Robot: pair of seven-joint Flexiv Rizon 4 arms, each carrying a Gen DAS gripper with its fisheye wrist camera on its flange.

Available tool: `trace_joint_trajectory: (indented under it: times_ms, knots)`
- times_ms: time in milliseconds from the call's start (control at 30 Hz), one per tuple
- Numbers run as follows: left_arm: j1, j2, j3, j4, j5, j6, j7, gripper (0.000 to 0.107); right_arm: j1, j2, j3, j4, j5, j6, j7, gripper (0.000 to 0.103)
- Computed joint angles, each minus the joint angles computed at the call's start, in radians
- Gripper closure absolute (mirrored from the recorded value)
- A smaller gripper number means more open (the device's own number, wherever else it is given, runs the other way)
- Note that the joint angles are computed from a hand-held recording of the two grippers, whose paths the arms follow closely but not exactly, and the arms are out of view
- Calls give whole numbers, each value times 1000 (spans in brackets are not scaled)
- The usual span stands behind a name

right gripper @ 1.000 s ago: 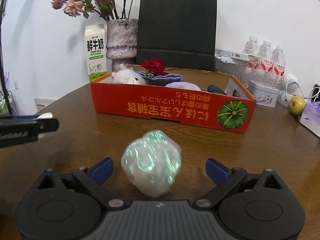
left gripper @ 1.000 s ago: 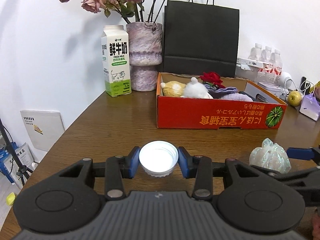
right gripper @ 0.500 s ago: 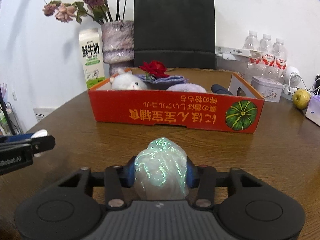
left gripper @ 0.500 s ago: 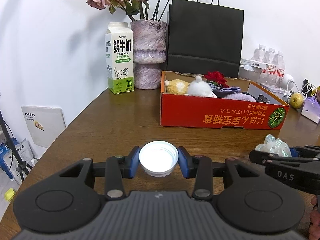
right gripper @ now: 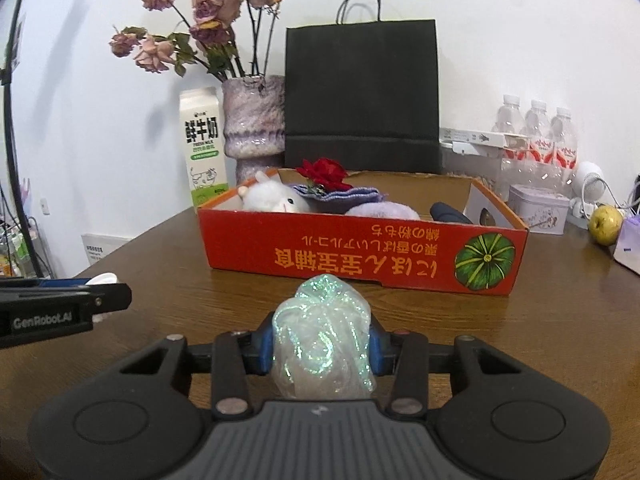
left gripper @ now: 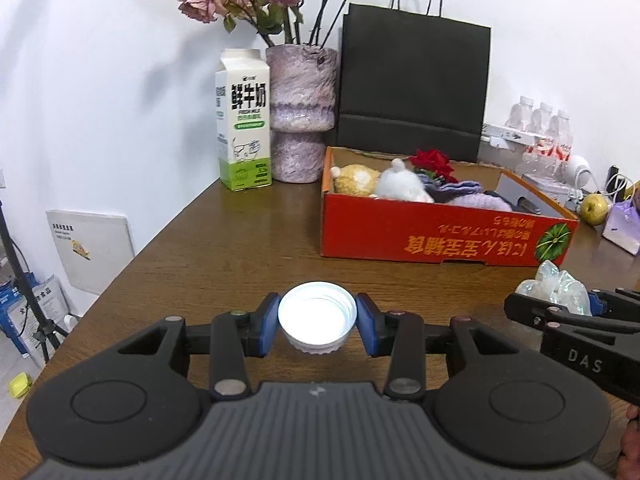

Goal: Organize objects
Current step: 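Carry the bottle cap and wrapped ball over the red box with both tools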

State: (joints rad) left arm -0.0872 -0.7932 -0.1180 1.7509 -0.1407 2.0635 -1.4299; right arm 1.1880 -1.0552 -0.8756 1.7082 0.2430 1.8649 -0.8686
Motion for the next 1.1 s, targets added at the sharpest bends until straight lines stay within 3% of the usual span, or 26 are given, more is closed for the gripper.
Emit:
trace_joint_trajectory:
  times_ms: [467,800,1100]
  knots:
    - [-64,-8,-2,-73,-35,23,-25,66,23,-59,-120,-33,117,62,-38,62]
    - [-150,-85,34,-243,-122,40,26,66,-53,-99,-132,-136,158,68,-49,62]
    - [-184,-189,39,-460,-188,-39,76,66,-157,-128,-111,-266,143,52,-57,62]
